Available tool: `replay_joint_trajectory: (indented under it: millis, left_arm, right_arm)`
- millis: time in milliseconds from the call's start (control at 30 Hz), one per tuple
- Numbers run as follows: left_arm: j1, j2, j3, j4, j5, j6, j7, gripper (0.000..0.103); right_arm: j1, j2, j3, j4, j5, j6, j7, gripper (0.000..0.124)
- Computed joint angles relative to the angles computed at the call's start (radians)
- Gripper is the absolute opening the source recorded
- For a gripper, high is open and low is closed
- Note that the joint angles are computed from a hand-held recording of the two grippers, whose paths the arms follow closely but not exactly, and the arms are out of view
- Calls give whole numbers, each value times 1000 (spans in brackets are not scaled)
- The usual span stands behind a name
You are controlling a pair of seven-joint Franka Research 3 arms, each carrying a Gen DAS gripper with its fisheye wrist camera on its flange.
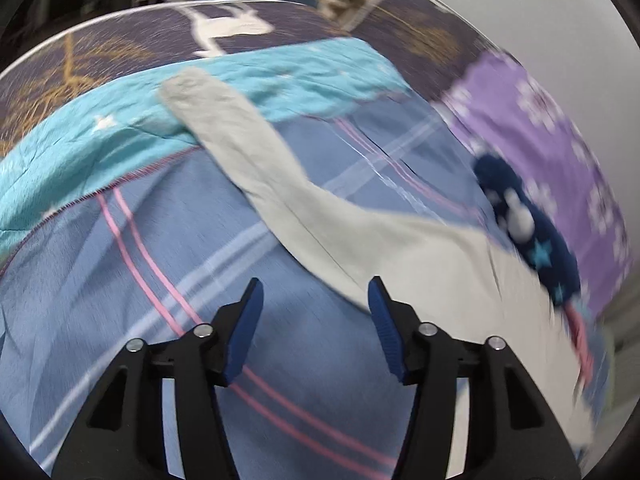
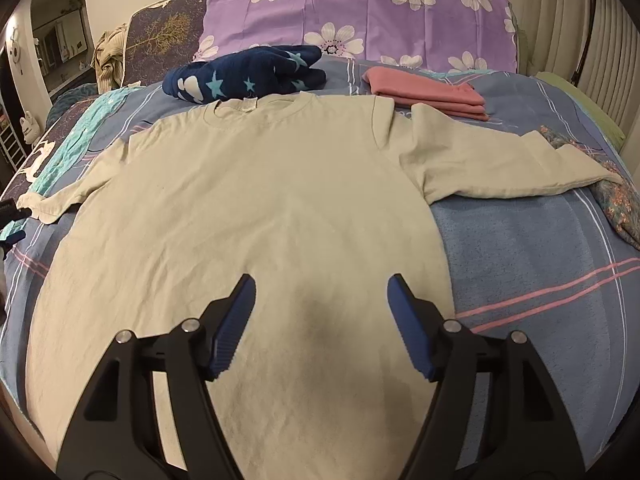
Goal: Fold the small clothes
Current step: 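Grasp the beige shirt's sleeve cuff with the left tool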
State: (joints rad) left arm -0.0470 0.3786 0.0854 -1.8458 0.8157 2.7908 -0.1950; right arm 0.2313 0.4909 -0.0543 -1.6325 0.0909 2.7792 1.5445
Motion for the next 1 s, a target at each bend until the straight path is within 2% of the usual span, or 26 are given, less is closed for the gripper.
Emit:
replay_joint_trajectory:
  millis: [67, 167, 333, 367, 400, 467, 500, 600, 667, 733, 800, 833, 867, 900, 967, 1000]
  left_arm:
    - [39, 29, 7, 15, -43, 28, -3, 58]
    - [107, 97, -15, 91, -178, -10, 92, 62]
    - [89, 166, 60, 201, -198, -97, 34, 62]
    - [112, 169, 38, 210, -219, -89, 87, 56]
    - [111, 182, 46, 234, -204, -79, 106, 28]
    - [108, 191, 46, 269, -206, -93, 135, 2]
    - [96, 187, 59, 270, -187, -68, 121, 0]
    - [37, 180, 97, 317, -85, -11, 117, 0]
    - [18, 196, 78, 385, -41, 28, 186, 0]
    - [6, 223, 38, 468, -36, 51, 308, 0]
    - [-24, 257, 17, 549, -54, -7, 408, 3]
    - [-40, 274, 14, 584, -69, -63, 445, 11]
    - [-57, 290, 21, 612, -76, -117, 457, 36]
    - [-84, 304, 45, 630, -71, -194, 437, 49]
    - [-81, 311, 47, 622, -97, -293, 413, 49]
    - [-62, 296, 38, 581, -123, -301, 387, 49]
  right_arm:
    - [12, 10, -20, 11, -18, -20, 22, 70]
    - [19, 21, -42, 25, -42, -38, 59, 70]
    - [13, 36, -50, 43, -62, -54, 102, 71]
    - [11, 43, -51, 51, -64, -62, 109, 71]
    - [10, 51, -51, 62, -67, -72, 114, 71]
    - [4, 67, -48, 84, -66, -87, 124, 71]
    - [-1, 73, -43, 93, -63, -91, 123, 71]
    - [-13, 82, -28, 104, -51, -86, 107, 71]
    - [-20, 88, -19, 116, -41, -82, 93, 71]
    - [-25, 92, -12, 123, -28, -75, 83, 72]
    - [-33, 88, -4, 117, -11, -66, 71, 72]
    - [-39, 85, 1, 112, -1, -63, 64, 72]
    - [-43, 82, 5, 107, 8, -62, 55, 73]
    - [-46, 80, 6, 102, 15, -61, 49, 73]
    - [-47, 77, -1, 96, 18, -67, 45, 73]
    - [-47, 78, -5, 95, 18, -70, 46, 73]
